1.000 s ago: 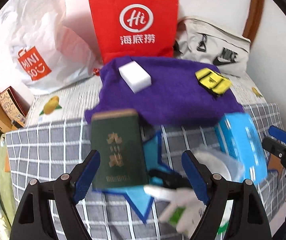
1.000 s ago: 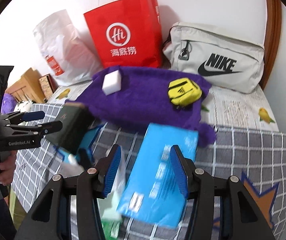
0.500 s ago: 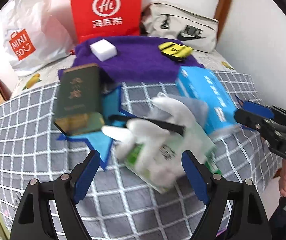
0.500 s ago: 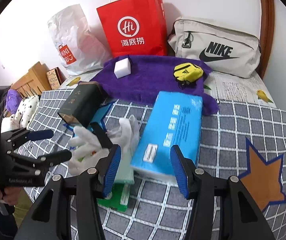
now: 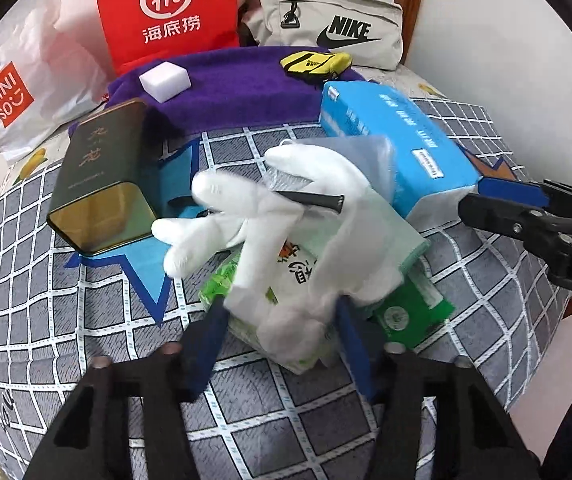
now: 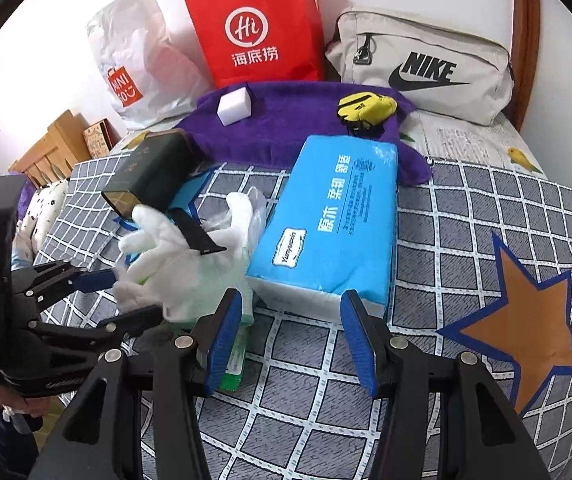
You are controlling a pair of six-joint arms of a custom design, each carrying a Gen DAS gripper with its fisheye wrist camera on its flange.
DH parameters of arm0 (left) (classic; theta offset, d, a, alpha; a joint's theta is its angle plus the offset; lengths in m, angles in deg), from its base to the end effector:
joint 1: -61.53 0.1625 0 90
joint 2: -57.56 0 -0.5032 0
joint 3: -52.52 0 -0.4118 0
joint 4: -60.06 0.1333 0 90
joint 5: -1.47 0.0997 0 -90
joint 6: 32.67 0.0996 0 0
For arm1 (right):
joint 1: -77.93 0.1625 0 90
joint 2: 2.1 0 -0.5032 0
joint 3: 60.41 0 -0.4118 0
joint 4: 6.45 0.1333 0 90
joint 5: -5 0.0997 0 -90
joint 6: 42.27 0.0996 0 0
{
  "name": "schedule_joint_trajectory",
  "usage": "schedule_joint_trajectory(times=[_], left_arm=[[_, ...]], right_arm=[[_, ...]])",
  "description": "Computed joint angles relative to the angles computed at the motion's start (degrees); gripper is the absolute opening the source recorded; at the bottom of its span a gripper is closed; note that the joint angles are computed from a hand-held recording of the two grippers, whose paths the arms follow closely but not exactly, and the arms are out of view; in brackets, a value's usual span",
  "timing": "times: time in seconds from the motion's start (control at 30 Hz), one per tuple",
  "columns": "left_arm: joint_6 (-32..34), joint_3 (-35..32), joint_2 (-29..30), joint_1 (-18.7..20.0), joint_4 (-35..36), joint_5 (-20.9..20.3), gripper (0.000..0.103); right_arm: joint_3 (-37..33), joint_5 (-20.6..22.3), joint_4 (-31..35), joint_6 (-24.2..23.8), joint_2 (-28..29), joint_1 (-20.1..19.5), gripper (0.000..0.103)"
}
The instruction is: Organize soft objects
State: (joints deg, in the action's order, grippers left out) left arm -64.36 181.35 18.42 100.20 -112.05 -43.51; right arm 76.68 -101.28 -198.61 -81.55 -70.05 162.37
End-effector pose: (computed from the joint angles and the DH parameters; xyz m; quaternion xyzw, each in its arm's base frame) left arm -0.2491 -0.4603 -0.0146 0.1822 0.9040 -0.2074 0.3265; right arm 0.0592 -0.4792 0.2183 0.2368 -0.9200 0.2083 0.2328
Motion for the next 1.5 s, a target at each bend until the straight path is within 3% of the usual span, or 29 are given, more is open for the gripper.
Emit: schedule_joint_trajectory(times=[0.13, 0.27, 0.73, 0.97, 1.27, 1.5], left_arm=[[1.5, 2.3, -2.2, -0.1, -4.5, -1.4, 0.032], [0.5, 3.8, -4.3, -0.7, -3.8, 1.1, 0.032], [-5.8, 9.0, -8.5, 1.7, -5.0, 3.8, 0.029], [-6.5, 10.0, -8.7, 3.5, -6.3, 4.2, 0.029], [-5.1, 10.9, -8.9, 5.6, -10.4, 2.2, 0.029], [-3.0, 11.0, -8.3, 6.9, -13.7, 0.8, 0.029]], right_arm=[[-0.2, -0.7, -0.2, 0.2, 0.7, -0.1, 0.051], [-0.2, -1.4, -0.9, 0.5, 1.5, 0.4, 0.052], [2.2, -0.8, -0.2, -1.4, 0.7, 1.5, 0.052], [1.3, -0.9, 1.3, 0.4, 3.5, 3.2, 0.052], [-3.9, -3.3, -3.4, -3.6, 10.3, 8.2, 0.052], [-8.9, -6.2, -1.4, -4.0, 13.7, 8.9, 0.04]])
